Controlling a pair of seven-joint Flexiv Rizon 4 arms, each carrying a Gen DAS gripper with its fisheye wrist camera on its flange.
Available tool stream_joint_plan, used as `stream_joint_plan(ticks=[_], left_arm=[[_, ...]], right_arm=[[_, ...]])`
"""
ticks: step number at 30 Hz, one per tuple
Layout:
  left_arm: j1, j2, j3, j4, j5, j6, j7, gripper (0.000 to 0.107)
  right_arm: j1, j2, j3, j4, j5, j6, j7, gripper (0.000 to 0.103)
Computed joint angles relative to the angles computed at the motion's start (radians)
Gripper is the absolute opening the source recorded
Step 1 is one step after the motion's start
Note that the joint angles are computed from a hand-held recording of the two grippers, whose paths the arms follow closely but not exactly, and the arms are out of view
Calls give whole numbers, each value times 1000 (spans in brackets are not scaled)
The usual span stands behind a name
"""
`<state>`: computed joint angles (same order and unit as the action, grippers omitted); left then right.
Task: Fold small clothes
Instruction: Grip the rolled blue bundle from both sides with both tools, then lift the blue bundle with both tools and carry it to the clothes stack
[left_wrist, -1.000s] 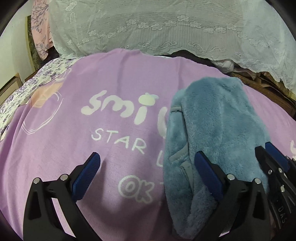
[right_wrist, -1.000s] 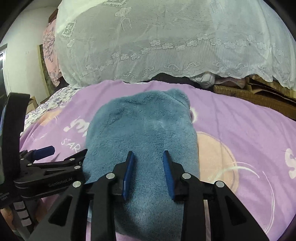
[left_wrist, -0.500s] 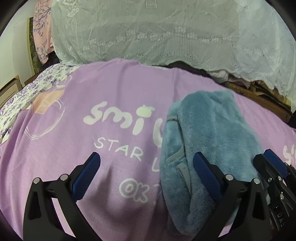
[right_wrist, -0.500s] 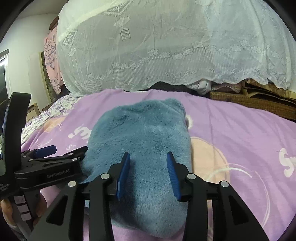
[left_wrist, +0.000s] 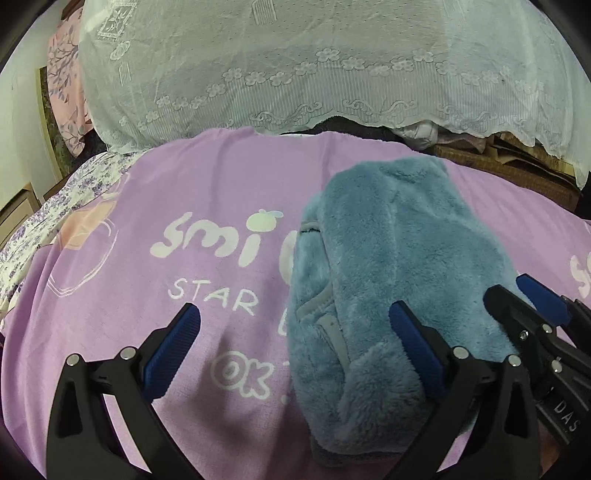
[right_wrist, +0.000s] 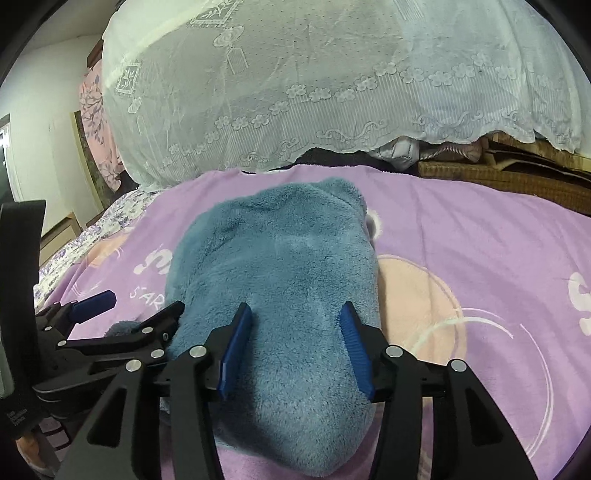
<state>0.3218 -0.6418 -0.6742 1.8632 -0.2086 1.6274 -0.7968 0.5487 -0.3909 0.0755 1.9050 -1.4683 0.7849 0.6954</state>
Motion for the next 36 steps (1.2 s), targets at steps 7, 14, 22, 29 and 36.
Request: stream_joint_plan(ticks=[7,14,22,29,36], left_arm=[[13,2,-16,-1,-17,-17,7,99],[56,13,-67,10,-53,-46,27,98],[42,18,-48,-8,-90,-118,31,99],[34,31,-47,-5,-195,-172,97,98],[106,33,-94,-68,-332,-548,143,98]], right_arm=[[-2,9,1,8,-10,0,17,53],[-16,29,7,27,-31,4,61,54],[-38,26,14,35,-10,38,78,64],[-79,36,4,61,-81,132,200,70],[-132,73,7,101,-202,184,388,80]])
